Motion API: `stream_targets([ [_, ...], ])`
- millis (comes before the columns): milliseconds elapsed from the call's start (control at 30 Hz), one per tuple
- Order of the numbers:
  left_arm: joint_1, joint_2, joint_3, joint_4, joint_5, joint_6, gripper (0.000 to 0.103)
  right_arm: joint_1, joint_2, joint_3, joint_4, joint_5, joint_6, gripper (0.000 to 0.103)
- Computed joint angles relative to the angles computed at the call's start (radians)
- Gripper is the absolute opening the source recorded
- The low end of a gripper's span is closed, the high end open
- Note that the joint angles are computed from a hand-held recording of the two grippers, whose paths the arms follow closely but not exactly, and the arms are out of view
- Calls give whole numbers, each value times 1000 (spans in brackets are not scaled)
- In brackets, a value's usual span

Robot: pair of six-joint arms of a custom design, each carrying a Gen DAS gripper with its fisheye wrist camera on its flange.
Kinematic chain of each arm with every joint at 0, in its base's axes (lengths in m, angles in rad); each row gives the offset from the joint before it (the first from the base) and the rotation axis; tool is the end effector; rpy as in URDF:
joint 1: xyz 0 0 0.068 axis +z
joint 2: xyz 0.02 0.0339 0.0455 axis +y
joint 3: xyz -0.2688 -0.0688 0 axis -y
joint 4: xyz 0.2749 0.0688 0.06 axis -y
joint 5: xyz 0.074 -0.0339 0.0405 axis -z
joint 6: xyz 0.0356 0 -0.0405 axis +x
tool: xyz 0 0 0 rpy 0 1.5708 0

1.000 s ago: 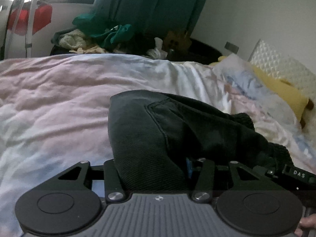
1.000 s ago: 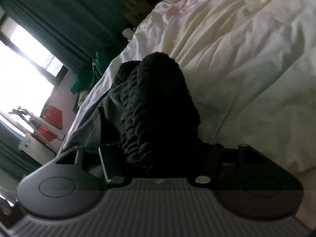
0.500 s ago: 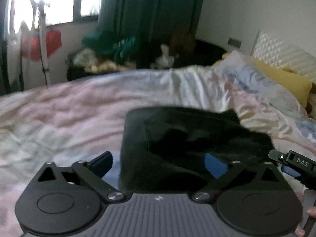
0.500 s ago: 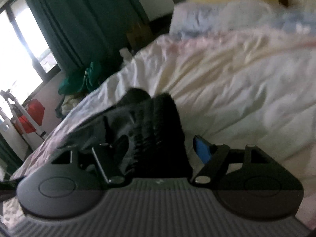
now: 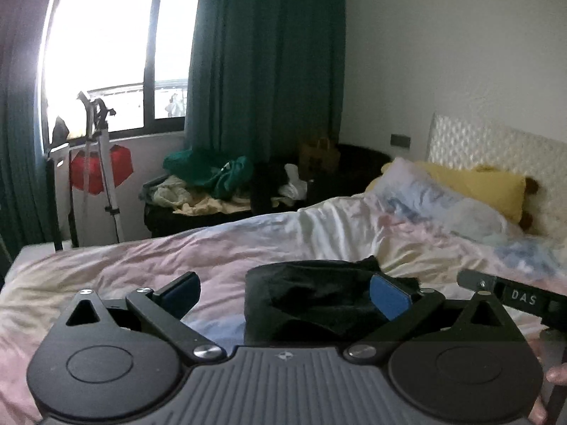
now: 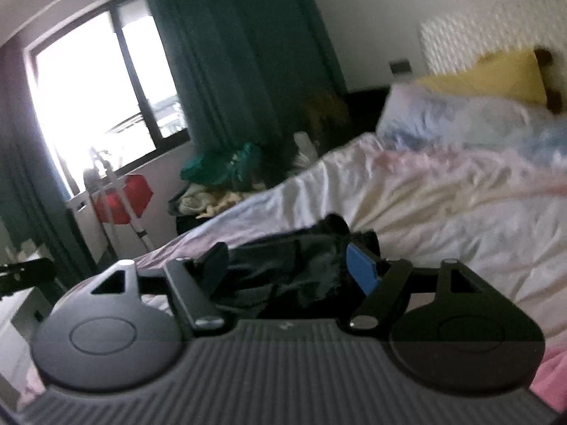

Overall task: Fold clothes
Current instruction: 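Lay the folded bundle on the bed and open both grippers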

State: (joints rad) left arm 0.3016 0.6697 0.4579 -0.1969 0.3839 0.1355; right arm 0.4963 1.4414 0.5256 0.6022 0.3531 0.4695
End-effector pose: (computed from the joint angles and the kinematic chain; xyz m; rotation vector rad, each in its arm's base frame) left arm 0.1843 0.0434 0.2387 0.0855 1.9474 -0.0915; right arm 0.2719 0.1332 0.1655 0.2166 1.8654 0.3344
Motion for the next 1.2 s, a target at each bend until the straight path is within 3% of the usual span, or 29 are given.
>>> stream_targets([
  [100, 48, -128, -17, -107, 48, -23, 103, 50, -115, -60, 3, 32, -40, 90],
  [167, 73, -207, -22, -166, 70, -28, 103, 86, -187, -82, -38, 48, -57, 103],
  [300, 95, -341, -33, -250, 62, -18, 103, 175, -237, -107, -41, 146, -112, 103],
  [467, 86, -425, -84, -300, 57, 42, 103, 224, -154, -108, 35, 187, -145, 103],
  [600, -3, -432, -167, -228, -15, 69, 103, 236, -13, -83, 111, 198, -128, 103],
  [767, -18, -271, -215, -64, -20, 54, 103, 257, 128, -37, 144, 240, -99, 103],
  [933, -1, -135, -247, 76, -27, 51, 103, 257, 208, -22, 204, 261, -94, 103],
  [1067, -24, -84, -267, 159, -90, 43, 103, 261, 278, 24, 192, 277, -102, 103],
  [1200, -6, -52, -273, 190, -78, 34, 103, 267, 307, 47, 186, 269, -99, 103],
])
